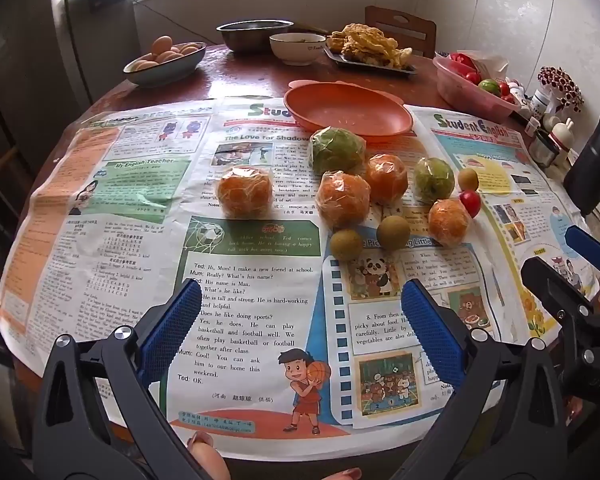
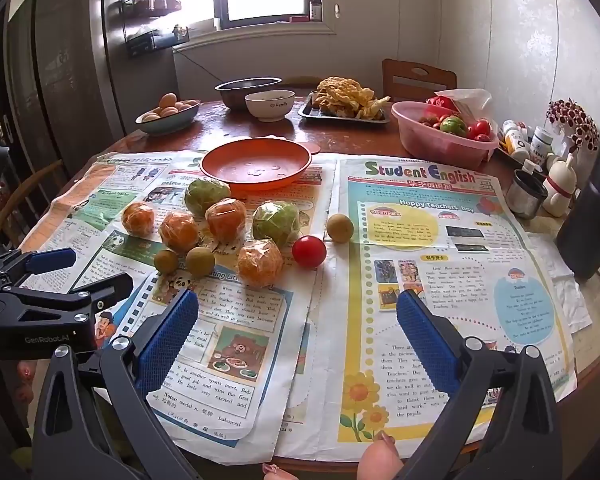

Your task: Organize fruits

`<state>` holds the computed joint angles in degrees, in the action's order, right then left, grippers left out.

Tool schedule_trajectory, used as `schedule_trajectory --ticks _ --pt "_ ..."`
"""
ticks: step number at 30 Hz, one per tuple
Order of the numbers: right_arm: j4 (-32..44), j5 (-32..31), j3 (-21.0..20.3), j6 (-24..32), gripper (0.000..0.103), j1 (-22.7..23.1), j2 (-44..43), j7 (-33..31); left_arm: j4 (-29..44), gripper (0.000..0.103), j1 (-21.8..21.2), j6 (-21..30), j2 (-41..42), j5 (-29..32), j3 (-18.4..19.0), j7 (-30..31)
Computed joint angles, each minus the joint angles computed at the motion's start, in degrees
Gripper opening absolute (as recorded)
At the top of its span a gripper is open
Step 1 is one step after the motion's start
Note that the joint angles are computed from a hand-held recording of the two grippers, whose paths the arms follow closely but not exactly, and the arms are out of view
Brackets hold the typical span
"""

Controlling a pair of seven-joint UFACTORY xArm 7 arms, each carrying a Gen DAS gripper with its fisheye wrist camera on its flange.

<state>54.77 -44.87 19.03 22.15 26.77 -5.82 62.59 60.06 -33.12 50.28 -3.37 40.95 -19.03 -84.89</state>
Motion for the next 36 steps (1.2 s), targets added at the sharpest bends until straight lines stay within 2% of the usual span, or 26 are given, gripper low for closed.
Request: schedule_trajectory --ticks 4,11,14,16,36 --pt "-0.1 0.4 -0.2 -0.4 0.099 0.0 0.0 -0.3 -0.7 0.094 0.3 -1.5 -0.4 0.2 0.1 -0.2" --pt "-1.2 0.2 -0.3 -1.9 0.099 -0.6 -0.2 -0.5 0.2 0.094 0.1 -0.3 -0.2 0.9 -0.2 -0.4" --pt "-1.0 0.3 -0.2 -1.6 0.099 -0.6 -0.2 -0.6 0.7 0.094 0.0 0.0 0.0 1.1 -0.3 -0.7" --pt "-0.4 1.0 0.0 -0.8 0.099 -0.4 0.0 -0.9 -1.0 0.094 0.3 -1.6 -0.9 1.2 0.0 -1.0" --pt "-0.4 1.6 -0.1 -0.6 0.099 -0.2 -0.1 -0.9 -1.0 0.094 0.8 -1.6 -1.2 1.3 -0.4 -0.6"
